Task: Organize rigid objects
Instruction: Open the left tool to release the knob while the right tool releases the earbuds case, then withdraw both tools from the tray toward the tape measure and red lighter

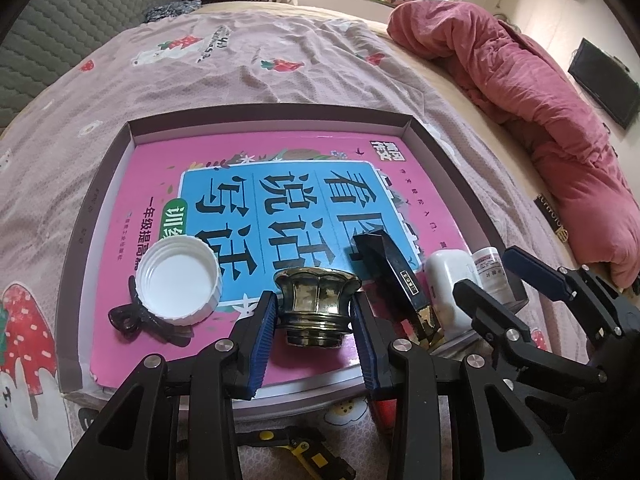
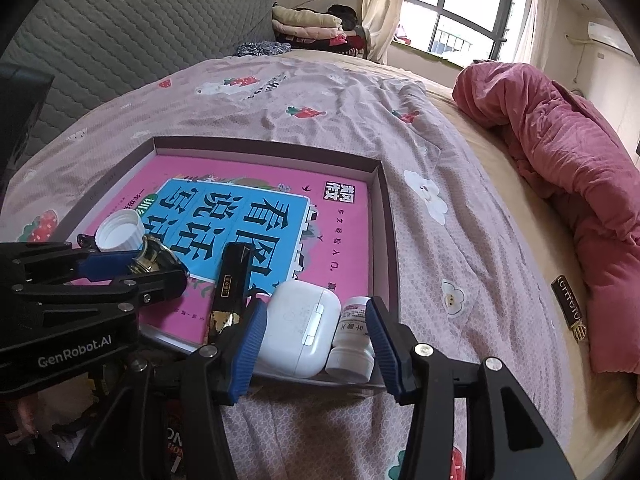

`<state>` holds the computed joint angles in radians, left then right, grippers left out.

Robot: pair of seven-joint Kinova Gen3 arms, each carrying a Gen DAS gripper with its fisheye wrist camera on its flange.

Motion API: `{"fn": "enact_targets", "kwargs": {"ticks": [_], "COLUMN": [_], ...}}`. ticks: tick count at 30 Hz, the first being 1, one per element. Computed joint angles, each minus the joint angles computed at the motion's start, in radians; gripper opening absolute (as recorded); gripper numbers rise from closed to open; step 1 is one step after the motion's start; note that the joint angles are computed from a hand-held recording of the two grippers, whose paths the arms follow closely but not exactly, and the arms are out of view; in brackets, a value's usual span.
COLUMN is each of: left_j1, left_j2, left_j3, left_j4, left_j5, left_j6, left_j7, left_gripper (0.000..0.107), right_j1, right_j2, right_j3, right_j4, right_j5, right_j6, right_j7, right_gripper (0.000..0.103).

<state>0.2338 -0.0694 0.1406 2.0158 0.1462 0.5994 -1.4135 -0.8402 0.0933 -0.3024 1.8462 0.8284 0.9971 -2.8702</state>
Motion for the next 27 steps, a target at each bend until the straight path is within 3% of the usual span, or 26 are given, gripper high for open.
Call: {"fn": "enact_targets", "kwargs": {"ticks": [10, 15, 20, 24, 27], "left_j1": [-0.003, -0.018, -0.046, -0.055, -0.068], "left_j2": [-0.049, -0.156, -0.279, -0.349, -0.381], "left_j3": [0.005, 0.016, -0.022, -0.093, -0.095], "left_j4": [0.005, 0.042, 0.095, 0.120, 0.133], "left_j5": [-0.027, -0.071, -0.084, -0.056, -0.045], "left_j6": [0.009, 0.041, 0.113, 0.196, 0.222], "left_j7": [0.036, 0.073, 0.035, -0.044, -0.081], "left_gripper": [0.052, 0.060, 0.061, 0.061, 0.061], "right_j1": [-0.002, 0.003, -0.003, -0.021, -0.037], "right_j2": [-0.034, -0.079, -0.088, -0.079, -0.070], "right_j3": [-0.019, -0.049, -0.085, -0.098, -0.101], "right_j4": [0.005, 0.026, 0.032, 0.031, 0.028], "right_j5": [0.005, -0.025, -0.060, -0.077, -0.088], "right_j6": [0.004, -0.010, -0.007, -0.002, 0.000], "right_j7": [-0.029, -0.068, -0.067, -0.070, -0.072], "right_gripper": [0.051, 0.057, 0.058, 0.058, 0.058]}}
